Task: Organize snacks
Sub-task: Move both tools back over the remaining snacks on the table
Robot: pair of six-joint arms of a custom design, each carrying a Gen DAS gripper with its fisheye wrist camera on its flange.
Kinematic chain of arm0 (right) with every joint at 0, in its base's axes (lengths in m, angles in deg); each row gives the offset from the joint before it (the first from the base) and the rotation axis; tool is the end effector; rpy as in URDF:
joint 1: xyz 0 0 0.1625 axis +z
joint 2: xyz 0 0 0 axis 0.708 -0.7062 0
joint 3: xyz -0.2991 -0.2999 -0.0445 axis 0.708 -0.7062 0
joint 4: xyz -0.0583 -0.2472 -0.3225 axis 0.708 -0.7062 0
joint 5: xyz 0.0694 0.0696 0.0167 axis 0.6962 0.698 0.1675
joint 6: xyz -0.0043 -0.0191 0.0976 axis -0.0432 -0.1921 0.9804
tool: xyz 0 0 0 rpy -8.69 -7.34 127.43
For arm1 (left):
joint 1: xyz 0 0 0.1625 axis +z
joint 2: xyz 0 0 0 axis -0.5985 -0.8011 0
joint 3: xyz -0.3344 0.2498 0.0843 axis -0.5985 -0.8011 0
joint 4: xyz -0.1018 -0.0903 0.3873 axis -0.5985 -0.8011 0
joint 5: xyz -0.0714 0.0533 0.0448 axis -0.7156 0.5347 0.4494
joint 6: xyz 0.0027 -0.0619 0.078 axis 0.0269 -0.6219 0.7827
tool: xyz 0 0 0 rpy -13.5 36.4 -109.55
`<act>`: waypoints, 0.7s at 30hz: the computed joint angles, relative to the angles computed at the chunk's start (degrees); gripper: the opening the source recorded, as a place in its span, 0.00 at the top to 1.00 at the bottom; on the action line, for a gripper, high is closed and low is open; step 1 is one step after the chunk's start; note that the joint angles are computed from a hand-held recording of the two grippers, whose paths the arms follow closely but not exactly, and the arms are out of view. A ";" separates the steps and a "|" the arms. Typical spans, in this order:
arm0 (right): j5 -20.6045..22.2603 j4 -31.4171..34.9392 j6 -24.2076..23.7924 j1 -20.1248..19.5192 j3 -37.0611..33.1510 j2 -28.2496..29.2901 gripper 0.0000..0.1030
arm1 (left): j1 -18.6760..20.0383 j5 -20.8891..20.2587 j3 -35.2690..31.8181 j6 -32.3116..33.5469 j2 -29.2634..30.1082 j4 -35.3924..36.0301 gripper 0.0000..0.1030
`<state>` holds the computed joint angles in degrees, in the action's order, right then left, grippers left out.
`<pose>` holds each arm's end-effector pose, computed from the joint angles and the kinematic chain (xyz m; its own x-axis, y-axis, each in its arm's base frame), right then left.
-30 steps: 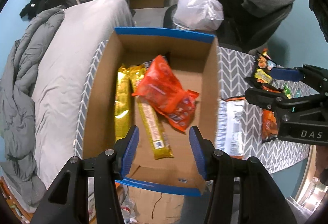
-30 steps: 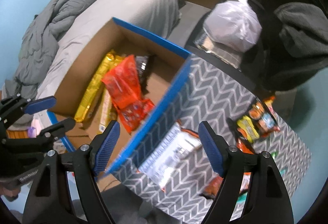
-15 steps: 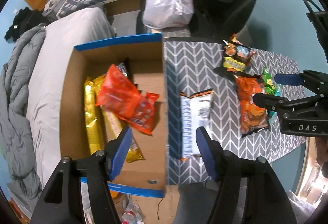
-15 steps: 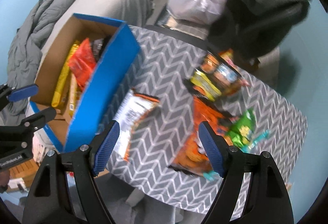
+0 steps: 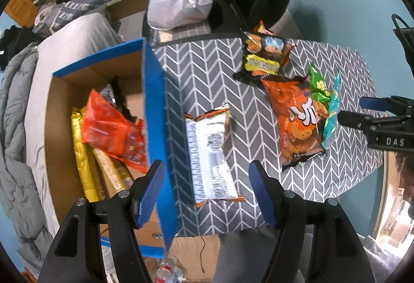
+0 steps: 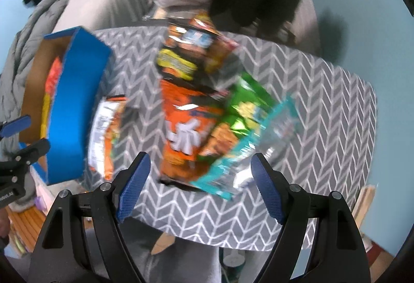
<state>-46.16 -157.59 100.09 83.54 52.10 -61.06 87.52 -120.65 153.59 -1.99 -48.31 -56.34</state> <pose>0.4095 -0.4019 0.1176 -0.5633 0.7348 0.3778 0.4534 0.6572 -0.6021 -0.2630 -0.6127 0.2845 -0.2247 0.9417 -0.2503 0.7681 0.3293 0.5492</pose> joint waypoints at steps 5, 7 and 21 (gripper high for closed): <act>0.73 -3.04 5.85 -0.22 6.68 -3.64 0.22 | 0.08 0.47 1.68 -2.31 0.23 1.06 0.34; 0.83 -3.56 7.95 -0.40 8.66 -4.74 0.22 | 0.19 0.88 2.52 -3.56 0.38 1.17 0.34; 0.13 -20.25 9.40 -3.98 18.71 -6.35 0.21 | 0.99 5.03 7.44 -4.84 1.45 -2.53 0.31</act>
